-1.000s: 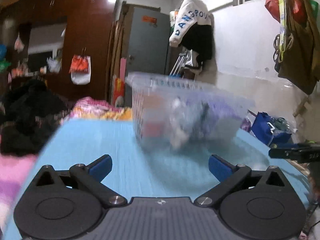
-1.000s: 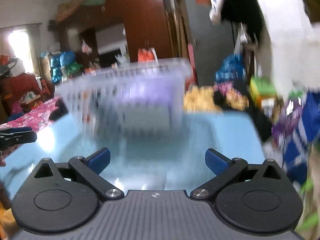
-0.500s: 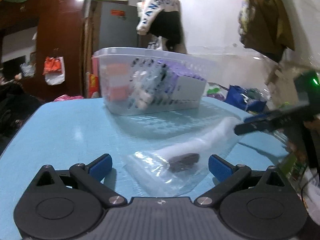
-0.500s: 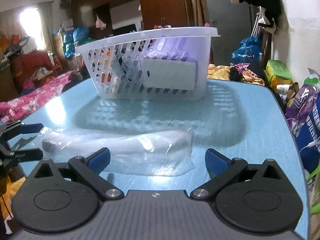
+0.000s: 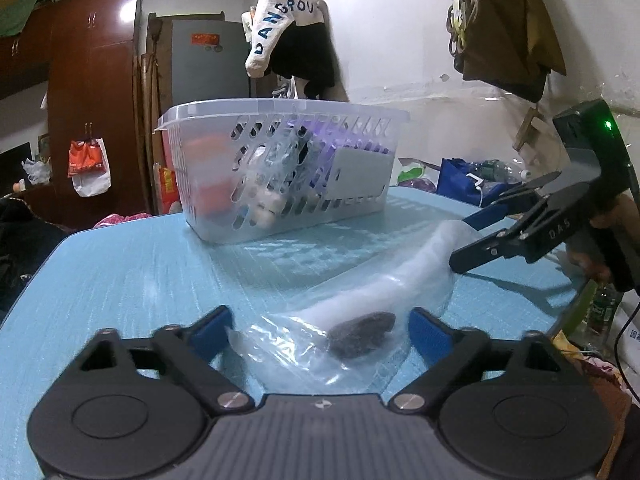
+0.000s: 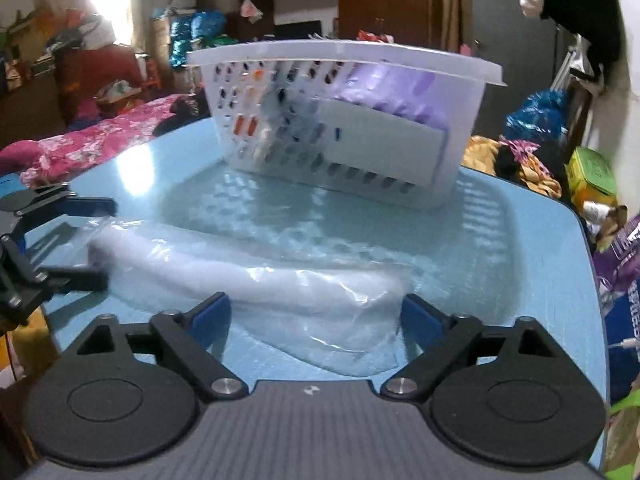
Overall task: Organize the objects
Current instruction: 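Close the left tool on the clear plastic bag while the right tool grips its other end, then lift the plastic bag with both tools and release it into the basket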
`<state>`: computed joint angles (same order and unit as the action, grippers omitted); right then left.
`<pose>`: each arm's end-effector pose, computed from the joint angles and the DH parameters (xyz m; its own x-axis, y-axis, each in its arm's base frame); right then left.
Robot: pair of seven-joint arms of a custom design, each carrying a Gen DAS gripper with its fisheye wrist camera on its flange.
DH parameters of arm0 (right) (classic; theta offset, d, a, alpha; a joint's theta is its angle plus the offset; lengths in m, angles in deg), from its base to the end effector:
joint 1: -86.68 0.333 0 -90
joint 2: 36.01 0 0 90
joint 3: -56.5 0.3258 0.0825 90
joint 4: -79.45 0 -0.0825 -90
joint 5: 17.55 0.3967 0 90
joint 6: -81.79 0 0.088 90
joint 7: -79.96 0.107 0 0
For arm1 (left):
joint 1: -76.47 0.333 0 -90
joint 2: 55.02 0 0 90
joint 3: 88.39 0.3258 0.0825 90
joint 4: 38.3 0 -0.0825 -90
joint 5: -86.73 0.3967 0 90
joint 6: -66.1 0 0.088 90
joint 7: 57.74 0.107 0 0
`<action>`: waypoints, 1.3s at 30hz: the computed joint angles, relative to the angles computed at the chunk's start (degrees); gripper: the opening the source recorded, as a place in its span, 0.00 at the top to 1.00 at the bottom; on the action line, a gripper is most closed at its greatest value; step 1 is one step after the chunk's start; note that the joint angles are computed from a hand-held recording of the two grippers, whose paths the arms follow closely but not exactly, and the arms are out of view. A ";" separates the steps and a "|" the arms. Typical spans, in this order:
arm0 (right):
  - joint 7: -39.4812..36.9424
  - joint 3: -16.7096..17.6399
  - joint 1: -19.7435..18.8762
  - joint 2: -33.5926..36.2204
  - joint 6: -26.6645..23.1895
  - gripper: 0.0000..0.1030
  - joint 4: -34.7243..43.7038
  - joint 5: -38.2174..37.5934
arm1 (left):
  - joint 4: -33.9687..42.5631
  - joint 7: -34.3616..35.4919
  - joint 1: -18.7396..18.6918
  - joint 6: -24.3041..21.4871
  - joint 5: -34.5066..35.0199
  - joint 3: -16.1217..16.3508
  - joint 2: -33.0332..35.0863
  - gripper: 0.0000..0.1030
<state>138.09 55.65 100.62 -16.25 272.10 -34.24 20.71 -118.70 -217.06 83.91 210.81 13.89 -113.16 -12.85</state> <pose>0.6523 0.0854 0.3979 0.0789 -0.9968 -0.0157 -0.5733 -0.0325 -0.8187 0.7640 -0.1432 0.3373 -0.8652 -0.5002 -0.0345 -0.1608 0.3420 -0.9258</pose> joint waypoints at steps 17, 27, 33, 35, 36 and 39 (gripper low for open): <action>13.90 18.61 -19.27 -0.14 12.06 0.73 -6.94 -19.57 | 0.28 -0.17 0.57 -1.52 0.55 -0.01 -0.16 0.59; 14.63 9.93 -8.92 -0.57 20.71 0.88 -8.90 -18.01 | -1.31 4.11 1.85 -3.84 -3.29 -0.76 -1.34 0.63; 15.33 8.42 -7.37 -0.84 23.07 0.89 -8.61 -18.31 | -1.92 7.83 2.48 -5.46 -7.62 -0.95 -2.57 0.63; 15.19 8.15 -7.07 -1.41 23.43 0.89 -8.45 -18.19 | -1.76 8.95 2.29 -5.68 -8.80 -0.82 -3.21 0.63; 15.45 8.13 -7.17 -1.69 23.68 0.89 -8.32 -18.55 | -1.63 9.26 2.22 -5.93 -9.26 -0.70 -3.47 0.63; 14.57 7.40 -6.60 -2.50 24.01 0.89 -7.19 -18.12 | -1.13 10.89 1.94 -6.15 -11.04 -0.66 -4.46 0.63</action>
